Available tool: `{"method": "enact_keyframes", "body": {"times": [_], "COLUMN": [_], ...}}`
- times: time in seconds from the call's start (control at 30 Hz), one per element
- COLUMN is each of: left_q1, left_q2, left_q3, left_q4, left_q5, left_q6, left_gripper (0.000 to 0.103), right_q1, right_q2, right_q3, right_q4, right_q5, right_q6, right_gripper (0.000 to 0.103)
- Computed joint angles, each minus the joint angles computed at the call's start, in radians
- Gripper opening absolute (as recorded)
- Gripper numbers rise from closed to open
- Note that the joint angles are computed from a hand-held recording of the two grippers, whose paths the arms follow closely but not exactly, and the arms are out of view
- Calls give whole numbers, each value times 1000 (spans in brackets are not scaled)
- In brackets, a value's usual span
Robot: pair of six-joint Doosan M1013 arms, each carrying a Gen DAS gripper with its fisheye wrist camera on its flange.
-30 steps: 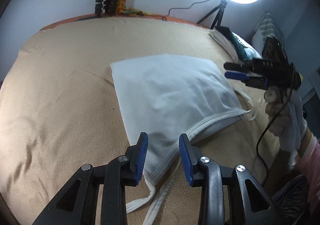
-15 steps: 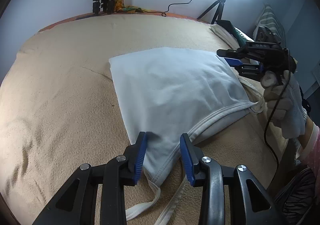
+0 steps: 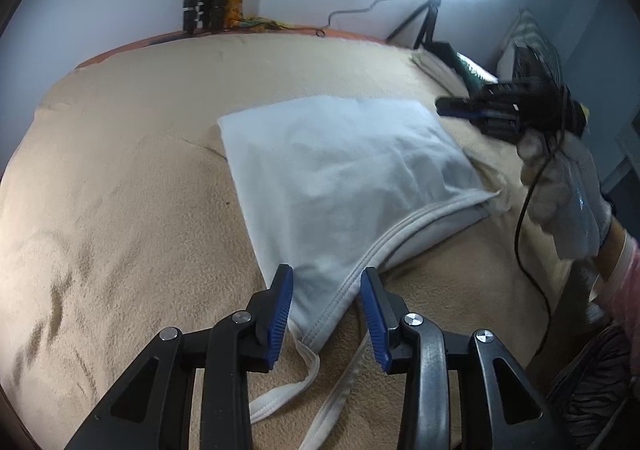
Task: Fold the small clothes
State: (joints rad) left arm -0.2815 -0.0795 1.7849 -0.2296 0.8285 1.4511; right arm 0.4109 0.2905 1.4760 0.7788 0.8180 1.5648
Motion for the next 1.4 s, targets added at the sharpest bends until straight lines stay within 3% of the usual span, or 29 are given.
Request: {"method": "enact_keyframes", "body": {"times": [0.03,0.1,0.23,0.47,0.57,0.67,0.8,0.97,1.1,1.33,1.4], "left_q1": [9,35,83,116,122,133,155,192,220,216,203], "left_q2": [-6,-16,-10,15,19,27,52,71,86,113,116], "left_q3": [3,10,10,2,-1,-2,-2,10,23,9,-2], "left_q4": [-15,-51,-139,-206,-214,-262,-362,-528,-658,-705,-649], "left_q5": [-9,-32,-39,-18,-21,-18,1,6,7,-14,-25], "left_q6": [-7,-28,-47,-62,-57,-38,-5,71,135,162,121], "left_gripper": [40,44,47,50,55,57,57,57,57,52,39], "right_q1": [2,18,52,112,96,72,4,4,-4,-12,-2], "right_q2": [-8,-26,-38,-62,-72,-101,-107,-65,-34,-7,2], "right_q3": [0,-1,-12,-8,-4,27,62,43,56,75,62], "right_q4": [-5,-89,-206,-429,-348,-307,-62,-53,86,271,266], "right_q5": [13,22,113,247,312,248,197,204,189,165,157], "right_q6": [-29,-40,-59,-111,-195,-197,-228,-179,-207,-254,-241], "right_gripper": [23,31,31,31,32,46,46,46,46,42,36]}}
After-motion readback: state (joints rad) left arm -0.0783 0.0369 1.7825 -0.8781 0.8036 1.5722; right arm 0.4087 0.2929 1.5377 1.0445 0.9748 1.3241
